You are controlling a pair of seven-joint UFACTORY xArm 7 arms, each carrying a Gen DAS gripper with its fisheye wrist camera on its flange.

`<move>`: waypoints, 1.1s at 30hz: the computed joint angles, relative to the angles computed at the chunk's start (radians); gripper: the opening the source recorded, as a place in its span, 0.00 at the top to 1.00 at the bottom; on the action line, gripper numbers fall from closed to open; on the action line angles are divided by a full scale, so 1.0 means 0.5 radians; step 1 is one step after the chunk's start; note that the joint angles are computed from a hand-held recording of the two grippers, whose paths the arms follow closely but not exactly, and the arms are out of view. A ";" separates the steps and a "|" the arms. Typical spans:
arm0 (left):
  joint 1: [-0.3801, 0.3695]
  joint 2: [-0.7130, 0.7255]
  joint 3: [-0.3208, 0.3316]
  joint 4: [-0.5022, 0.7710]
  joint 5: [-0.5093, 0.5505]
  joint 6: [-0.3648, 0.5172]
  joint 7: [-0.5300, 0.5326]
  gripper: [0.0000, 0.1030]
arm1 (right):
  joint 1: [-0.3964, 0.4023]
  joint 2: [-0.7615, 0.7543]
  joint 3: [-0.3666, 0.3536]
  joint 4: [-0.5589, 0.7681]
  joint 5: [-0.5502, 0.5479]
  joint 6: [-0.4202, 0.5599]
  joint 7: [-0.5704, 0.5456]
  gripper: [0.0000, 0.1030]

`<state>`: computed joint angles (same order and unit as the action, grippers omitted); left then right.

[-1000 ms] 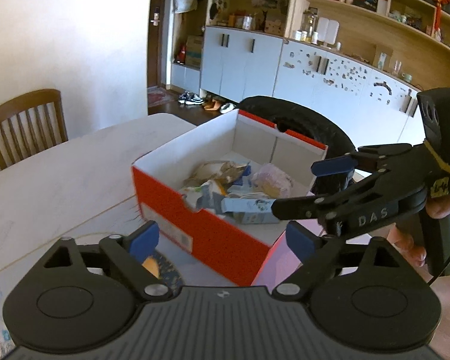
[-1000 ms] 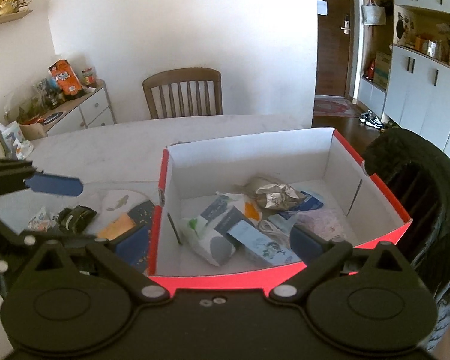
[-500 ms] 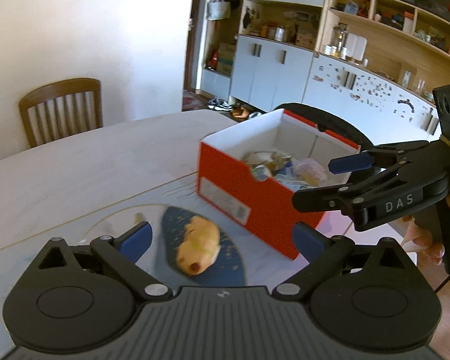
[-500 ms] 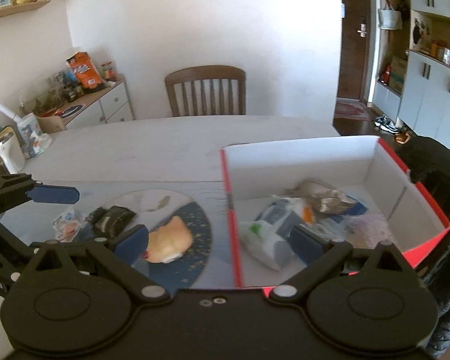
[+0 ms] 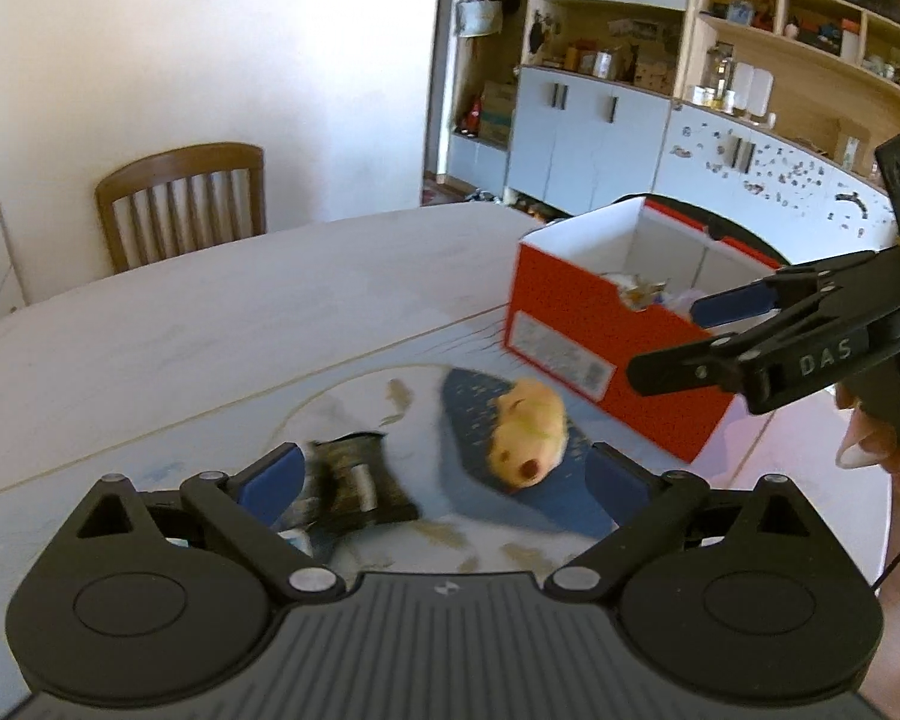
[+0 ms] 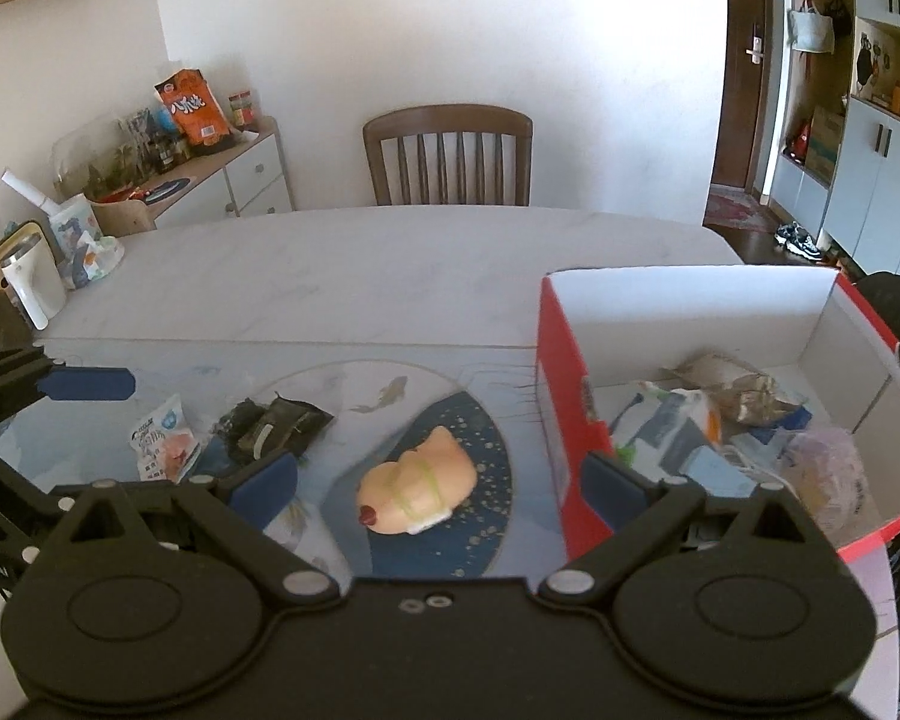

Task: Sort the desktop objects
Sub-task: 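Grasp the clear tea-leaf bag with left tool while right tool grasps the bread squishy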

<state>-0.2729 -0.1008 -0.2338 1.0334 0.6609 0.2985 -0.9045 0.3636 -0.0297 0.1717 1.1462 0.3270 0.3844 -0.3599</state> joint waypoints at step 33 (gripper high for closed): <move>0.096 0.218 0.194 -0.078 -0.232 -0.199 0.480 0.03 | 0.102 0.396 0.034 0.256 -0.714 0.097 0.618 0.05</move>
<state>-0.2248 0.0084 -0.1367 0.9942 0.5450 0.1989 -0.6643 0.4146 0.1685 0.1885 1.2741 -0.0299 0.4327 -0.0508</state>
